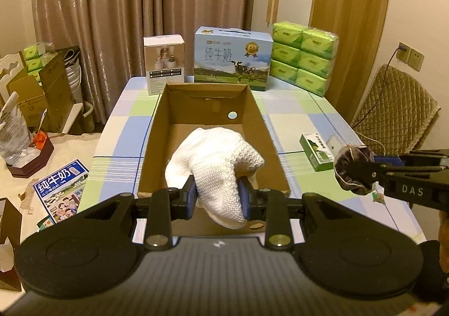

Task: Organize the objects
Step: 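Carry the cloth and scrunchie into the cardboard box and release both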

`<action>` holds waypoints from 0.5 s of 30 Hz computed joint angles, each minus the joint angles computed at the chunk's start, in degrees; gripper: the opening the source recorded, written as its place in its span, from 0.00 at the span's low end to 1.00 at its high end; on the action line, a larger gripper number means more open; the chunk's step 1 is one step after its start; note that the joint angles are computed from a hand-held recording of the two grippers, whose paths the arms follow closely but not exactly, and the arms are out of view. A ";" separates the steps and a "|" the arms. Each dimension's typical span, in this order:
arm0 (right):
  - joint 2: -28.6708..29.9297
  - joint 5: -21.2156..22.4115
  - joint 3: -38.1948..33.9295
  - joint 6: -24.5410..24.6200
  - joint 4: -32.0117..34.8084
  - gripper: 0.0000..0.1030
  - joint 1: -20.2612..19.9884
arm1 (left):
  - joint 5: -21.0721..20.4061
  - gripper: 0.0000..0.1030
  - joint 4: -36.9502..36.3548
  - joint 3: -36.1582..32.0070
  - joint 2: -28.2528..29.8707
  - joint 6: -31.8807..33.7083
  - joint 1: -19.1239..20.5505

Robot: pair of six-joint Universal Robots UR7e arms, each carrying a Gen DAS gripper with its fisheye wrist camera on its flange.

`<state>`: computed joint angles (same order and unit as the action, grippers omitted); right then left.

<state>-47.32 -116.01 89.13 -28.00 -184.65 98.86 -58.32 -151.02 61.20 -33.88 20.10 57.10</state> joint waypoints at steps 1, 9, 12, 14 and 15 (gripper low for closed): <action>0.41 0.10 -0.62 -0.07 0.33 0.21 -0.04 | 0.04 0.25 0.35 -0.75 0.41 0.15 0.16; 3.22 0.45 -4.83 -0.55 2.46 0.21 -0.05 | -0.63 0.25 3.67 -6.86 3.84 0.86 1.30; 4.33 0.62 -6.68 -0.75 3.40 0.21 0.02 | -0.89 0.25 4.86 -9.05 5.03 1.08 1.62; 5.11 0.77 -7.89 -0.83 4.00 0.21 0.00 | -1.02 0.25 5.51 -10.36 5.76 1.33 1.86; 5.51 0.83 -8.51 -0.80 4.42 0.21 -0.02 | -1.11 0.25 5.82 -10.90 6.05 1.34 1.98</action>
<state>-41.81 -115.18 80.62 -28.80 -180.23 98.84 -59.43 -145.19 50.30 -27.83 21.44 59.08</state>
